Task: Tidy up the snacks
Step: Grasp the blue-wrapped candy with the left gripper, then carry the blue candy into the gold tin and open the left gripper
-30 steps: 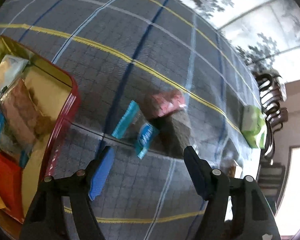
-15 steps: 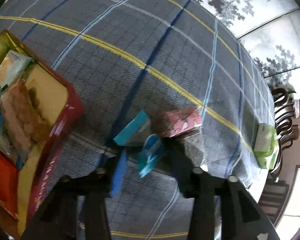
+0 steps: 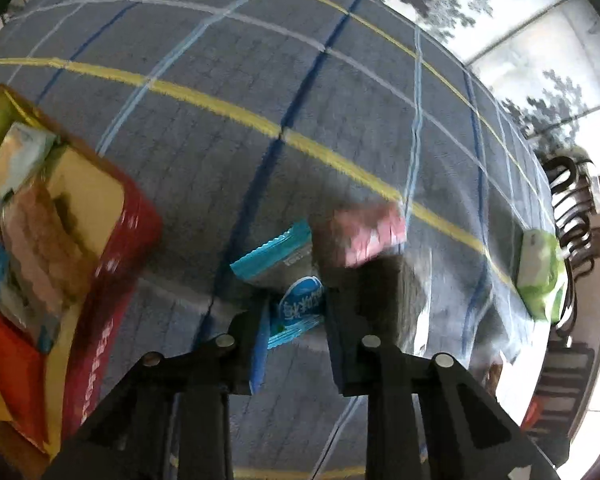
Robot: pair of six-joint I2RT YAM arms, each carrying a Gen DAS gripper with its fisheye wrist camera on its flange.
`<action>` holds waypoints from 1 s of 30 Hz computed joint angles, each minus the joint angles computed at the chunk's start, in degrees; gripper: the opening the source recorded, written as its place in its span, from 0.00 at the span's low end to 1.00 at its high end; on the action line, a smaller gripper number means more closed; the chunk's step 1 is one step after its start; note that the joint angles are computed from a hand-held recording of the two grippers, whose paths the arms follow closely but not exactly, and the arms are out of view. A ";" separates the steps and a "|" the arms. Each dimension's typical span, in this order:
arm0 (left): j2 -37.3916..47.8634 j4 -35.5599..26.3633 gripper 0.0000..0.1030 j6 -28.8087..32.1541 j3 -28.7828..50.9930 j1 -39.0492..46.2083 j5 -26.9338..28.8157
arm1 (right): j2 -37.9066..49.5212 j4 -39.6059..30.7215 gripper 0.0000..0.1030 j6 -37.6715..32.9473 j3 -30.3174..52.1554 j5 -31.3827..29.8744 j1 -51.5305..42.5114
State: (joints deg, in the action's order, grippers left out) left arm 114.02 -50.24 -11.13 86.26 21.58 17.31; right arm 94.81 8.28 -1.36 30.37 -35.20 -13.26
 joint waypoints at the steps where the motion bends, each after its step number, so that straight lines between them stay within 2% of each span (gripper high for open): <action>1: -1.97 0.46 0.21 0.82 -2.26 0.04 0.24 | 0.02 -0.01 0.36 0.00 0.01 -0.05 -0.03; 5: -14.07 3.74 0.21 6.49 -13.99 -0.60 -0.34 | -0.11 -0.06 0.35 0.21 0.02 0.02 0.06; 13: -31.86 4.10 0.21 18.39 -29.21 2.54 1.17 | -0.66 0.23 0.34 0.68 -0.19 2.24 1.21; 19: -40.59 3.65 0.21 23.85 -34.44 5.61 1.80 | -1.81 0.51 0.34 0.97 -0.60 6.94 3.74; 30: -50.17 1.82 0.21 33.46 -36.59 15.51 4.18 | -3.15 0.56 0.34 0.62 -1.04 13.42 6.78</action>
